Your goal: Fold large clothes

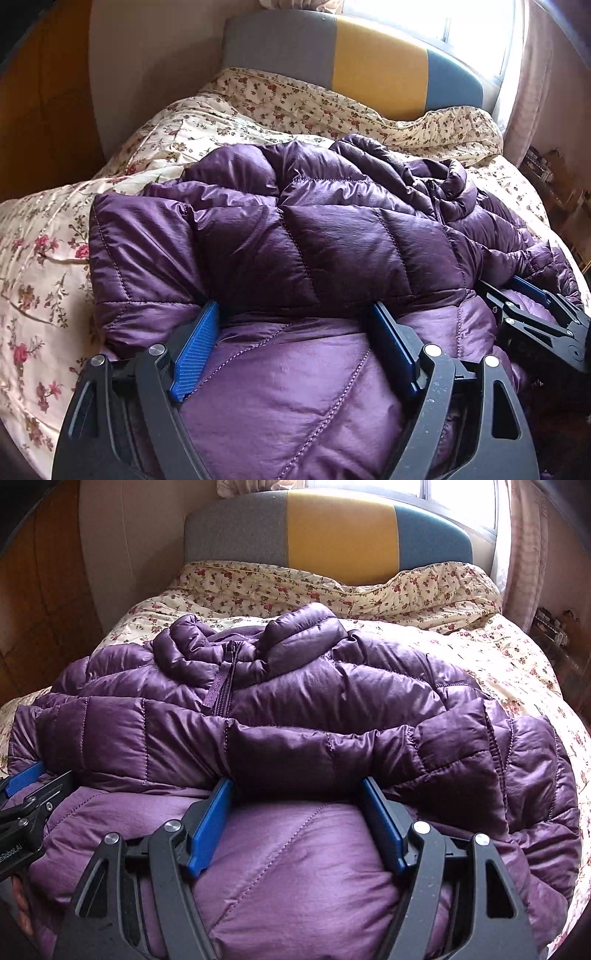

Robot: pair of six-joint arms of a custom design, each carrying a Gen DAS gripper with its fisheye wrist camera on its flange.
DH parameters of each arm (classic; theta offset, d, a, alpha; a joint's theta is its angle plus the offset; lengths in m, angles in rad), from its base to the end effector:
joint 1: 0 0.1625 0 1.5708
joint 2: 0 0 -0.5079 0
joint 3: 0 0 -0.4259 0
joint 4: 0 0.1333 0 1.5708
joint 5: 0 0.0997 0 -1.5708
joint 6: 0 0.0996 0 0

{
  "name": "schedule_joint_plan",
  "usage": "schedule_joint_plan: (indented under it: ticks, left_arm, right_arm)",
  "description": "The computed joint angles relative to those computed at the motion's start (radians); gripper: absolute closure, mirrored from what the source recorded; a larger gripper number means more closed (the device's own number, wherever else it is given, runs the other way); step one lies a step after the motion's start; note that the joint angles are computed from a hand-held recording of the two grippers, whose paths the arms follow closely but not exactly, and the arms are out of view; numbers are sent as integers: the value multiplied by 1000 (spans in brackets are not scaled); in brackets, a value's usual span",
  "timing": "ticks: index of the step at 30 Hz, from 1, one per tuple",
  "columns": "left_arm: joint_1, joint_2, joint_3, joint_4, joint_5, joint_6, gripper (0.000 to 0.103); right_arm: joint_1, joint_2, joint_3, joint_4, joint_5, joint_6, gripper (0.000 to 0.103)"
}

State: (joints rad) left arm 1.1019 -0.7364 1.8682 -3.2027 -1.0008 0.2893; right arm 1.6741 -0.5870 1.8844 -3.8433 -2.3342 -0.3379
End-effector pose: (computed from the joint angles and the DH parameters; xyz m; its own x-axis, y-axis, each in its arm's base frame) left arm -0.1427 -0.6956 0.0923 -0.7188 0.3667 -0.5907 0.6277 0.7076 -0.3245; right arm 0.1315 -0.6433 0.0759 -0.7145 0.2818 0.6404 -0.3124 0.6905 -0.6524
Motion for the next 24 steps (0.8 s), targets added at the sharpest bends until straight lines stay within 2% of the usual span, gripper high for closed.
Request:
schedule_joint_plan:
  ticks: [6,9,12,15,20,24]
  left_arm:
    - [-26,-42,58,-88,7,-11,22]
    - [-46,-78,107,-145,12,6,22]
    - [-68,-119,158,-182,13,16,22]
    - [-86,-159,204,-198,24,13,22]
    - [-101,-218,272,-206,30,-7,22]
    - [-108,-261,329,-209,44,-9,22]
  right_arm:
    - [-3,-16,11,24,19,20,31]
    - [-1,-35,18,61,36,37,22]
    - [18,-49,19,91,12,60,16]
    - [39,-71,44,88,11,88,13]
    - [73,-103,102,78,-4,87,10]
    - [89,-146,185,109,-24,127,9]
